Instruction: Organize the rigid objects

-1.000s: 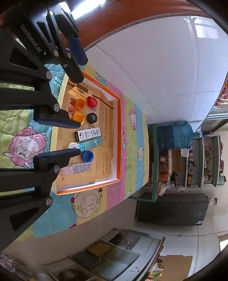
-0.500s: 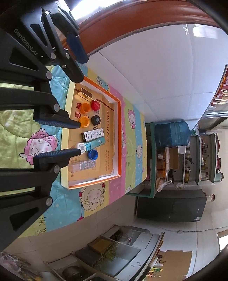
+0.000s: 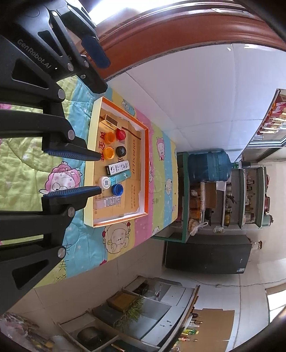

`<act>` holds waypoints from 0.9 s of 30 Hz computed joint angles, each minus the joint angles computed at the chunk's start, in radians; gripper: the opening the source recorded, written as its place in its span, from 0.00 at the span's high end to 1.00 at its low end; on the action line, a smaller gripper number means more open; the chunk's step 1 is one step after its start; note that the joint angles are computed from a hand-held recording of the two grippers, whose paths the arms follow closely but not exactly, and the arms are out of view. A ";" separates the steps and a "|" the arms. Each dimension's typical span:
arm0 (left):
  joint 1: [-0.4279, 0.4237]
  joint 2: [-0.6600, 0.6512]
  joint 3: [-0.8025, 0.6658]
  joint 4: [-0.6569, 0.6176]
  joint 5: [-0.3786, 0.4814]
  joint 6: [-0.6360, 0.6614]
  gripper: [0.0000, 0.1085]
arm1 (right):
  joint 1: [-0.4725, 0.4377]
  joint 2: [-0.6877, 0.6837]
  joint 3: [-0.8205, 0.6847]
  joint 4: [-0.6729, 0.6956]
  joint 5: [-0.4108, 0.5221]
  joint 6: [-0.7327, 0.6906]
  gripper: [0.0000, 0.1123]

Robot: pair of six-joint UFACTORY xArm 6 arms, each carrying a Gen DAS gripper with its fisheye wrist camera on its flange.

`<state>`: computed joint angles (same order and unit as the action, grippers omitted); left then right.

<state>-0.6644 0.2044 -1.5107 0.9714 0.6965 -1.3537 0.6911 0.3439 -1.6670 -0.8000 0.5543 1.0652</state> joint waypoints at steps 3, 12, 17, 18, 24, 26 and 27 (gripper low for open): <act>-0.013 -0.006 0.000 0.002 0.027 0.014 0.58 | 0.006 -0.014 0.014 -0.023 0.001 0.022 0.79; -0.023 -0.020 0.012 0.005 0.041 0.003 0.58 | 0.011 -0.038 0.044 -0.046 -0.012 0.044 0.79; -0.022 -0.015 0.008 -0.002 0.035 0.014 0.58 | 0.011 -0.039 0.047 -0.051 -0.011 0.053 0.79; -0.023 -0.013 0.005 -0.002 0.037 0.016 0.58 | 0.012 -0.038 0.047 -0.051 -0.011 0.055 0.79; -0.023 -0.011 0.004 -0.005 0.038 0.019 0.58 | 0.010 -0.035 0.048 -0.047 -0.015 0.059 0.79; -0.022 -0.008 0.002 -0.008 0.039 0.021 0.58 | 0.011 -0.033 0.046 -0.046 -0.012 0.058 0.79; -0.022 -0.008 0.002 -0.008 0.038 0.022 0.58 | 0.008 -0.035 0.048 -0.043 -0.015 0.055 0.79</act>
